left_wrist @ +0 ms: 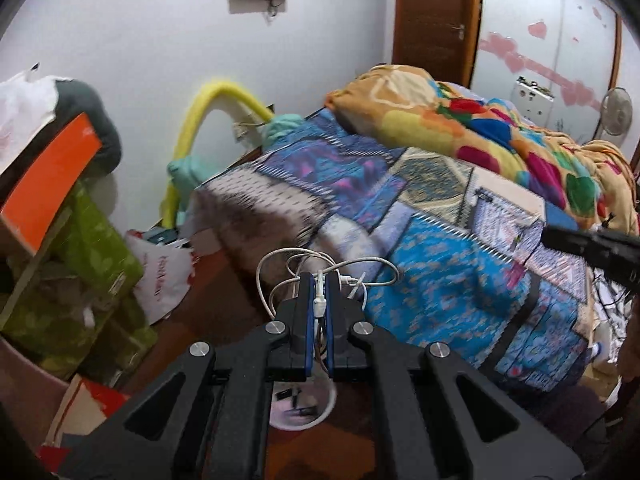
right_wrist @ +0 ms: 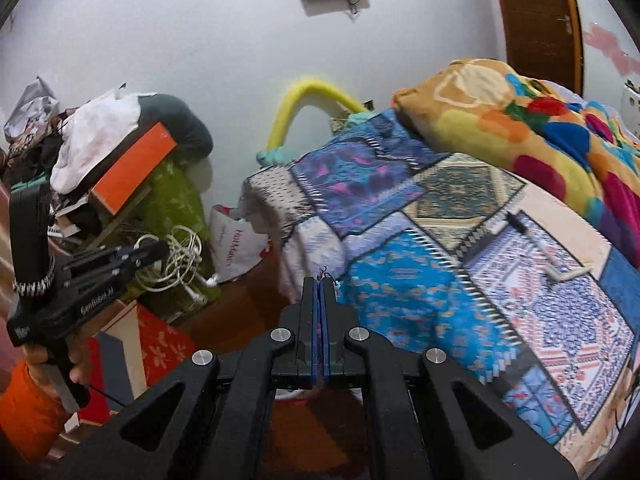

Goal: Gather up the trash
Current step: 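Carry the earphone cable with both grippers over the white bucket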

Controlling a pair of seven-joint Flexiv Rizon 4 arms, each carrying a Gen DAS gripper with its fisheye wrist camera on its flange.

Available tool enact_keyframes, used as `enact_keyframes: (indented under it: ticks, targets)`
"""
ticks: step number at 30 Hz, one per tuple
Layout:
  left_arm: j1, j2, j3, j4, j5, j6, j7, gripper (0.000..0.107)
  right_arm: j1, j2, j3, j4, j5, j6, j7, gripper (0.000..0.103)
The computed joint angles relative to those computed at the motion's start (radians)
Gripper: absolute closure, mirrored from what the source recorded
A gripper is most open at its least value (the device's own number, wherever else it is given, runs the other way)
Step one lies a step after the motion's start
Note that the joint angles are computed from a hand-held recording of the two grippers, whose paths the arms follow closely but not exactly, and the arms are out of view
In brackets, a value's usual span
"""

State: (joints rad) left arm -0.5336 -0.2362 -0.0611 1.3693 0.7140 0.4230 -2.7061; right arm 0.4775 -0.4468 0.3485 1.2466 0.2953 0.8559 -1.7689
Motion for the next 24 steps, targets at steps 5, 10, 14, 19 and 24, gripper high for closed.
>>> enact_keyframes:
  ticks: [5, 10, 14, 19, 24]
  targets:
    - [0.013, 0.079, -0.002, 0.144, -0.012, 0.027, -0.060, 0.103, 0.045, -0.018, 0.000, -0.010, -0.033, -0.017, 0.028, 0.102]
    - [0.063, 0.128, -0.018, 0.274, -0.053, 0.097, -0.112, 0.103, 0.089, -0.038, 0.001, -0.015, -0.070, -0.037, 0.051, 0.102]
    - [0.099, 0.148, -0.026, 0.363, -0.092, 0.146, -0.136, 0.103, 0.120, -0.058, 0.002, -0.020, -0.098, -0.058, 0.065, 0.102]
    - [0.140, 0.150, -0.022, 0.467, -0.145, 0.247, -0.166, 0.103, 0.158, -0.101, -0.001, -0.039, -0.136, -0.109, 0.084, 0.102]
    - [0.171, 0.130, -0.010, 0.555, -0.210, 0.350, -0.179, 0.103, 0.180, -0.151, 0.001, -0.080, -0.137, -0.177, 0.112, 0.102]
